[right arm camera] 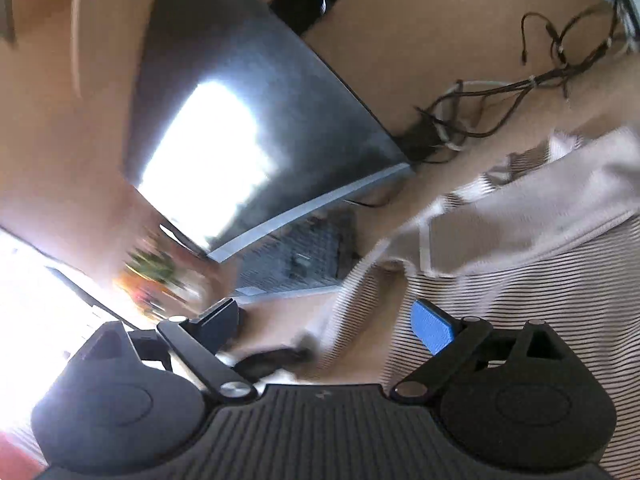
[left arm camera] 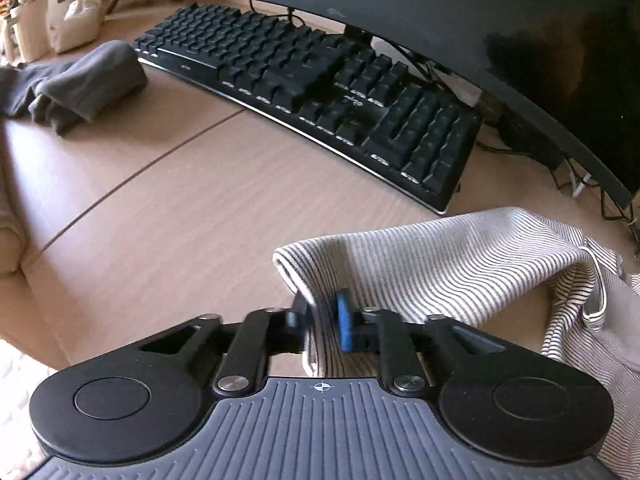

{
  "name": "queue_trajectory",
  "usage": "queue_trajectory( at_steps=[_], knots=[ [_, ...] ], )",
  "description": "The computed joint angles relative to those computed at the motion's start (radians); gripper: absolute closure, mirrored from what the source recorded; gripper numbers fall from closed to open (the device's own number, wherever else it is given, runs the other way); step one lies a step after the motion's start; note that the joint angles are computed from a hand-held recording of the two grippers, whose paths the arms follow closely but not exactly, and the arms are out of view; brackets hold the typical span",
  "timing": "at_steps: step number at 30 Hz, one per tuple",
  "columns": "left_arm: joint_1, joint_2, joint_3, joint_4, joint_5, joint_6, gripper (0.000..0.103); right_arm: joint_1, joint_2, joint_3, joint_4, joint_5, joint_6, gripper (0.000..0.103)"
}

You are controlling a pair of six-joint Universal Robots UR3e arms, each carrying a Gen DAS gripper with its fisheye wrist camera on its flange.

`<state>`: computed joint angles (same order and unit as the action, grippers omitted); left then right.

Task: Fold clothes
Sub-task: 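Lower the sleeve onto the folded sleeve and open the left gripper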

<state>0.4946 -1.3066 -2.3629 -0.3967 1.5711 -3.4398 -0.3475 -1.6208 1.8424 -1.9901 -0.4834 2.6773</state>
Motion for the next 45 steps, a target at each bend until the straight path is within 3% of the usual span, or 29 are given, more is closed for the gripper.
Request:
queue_trajectory(
  at_steps=[3, 8, 16, 18, 34, 45],
  knots=[
    [-0.030, 0.011, 0.032, 0.016, 0.043, 0.010, 0.093, 0.033, -0.004, -0.007, -0.061, -0.075, 0.029, 0.009],
    [-0.086, 0.014, 0.171, 0.022, 0.123, 0.052, 0.093, -0.020, -0.022, 0.017, 0.055, -0.035, -0.092, 0.005],
    [-0.248, -0.082, 0.494, -0.047, 0.195, 0.051, 0.093, -0.067, 0.042, 0.010, 0.025, -0.030, -0.144, 0.004],
    [-0.306, -0.121, 0.569, -0.055, 0.208, 0.056, 0.098, -0.077, 0.052, 0.004, 0.036, -0.027, -0.162, 0.004],
    [-0.576, -0.429, 0.985, -0.132, 0.241, 0.080, 0.098, -0.185, 0.074, -0.002, 0.143, -0.021, -0.278, 0.003],
    [-0.712, -0.649, 1.286, -0.212, 0.199, 0.085, 0.098, -0.251, -0.011, 0.087, 0.102, -0.074, -0.373, 0.002]
  ],
)
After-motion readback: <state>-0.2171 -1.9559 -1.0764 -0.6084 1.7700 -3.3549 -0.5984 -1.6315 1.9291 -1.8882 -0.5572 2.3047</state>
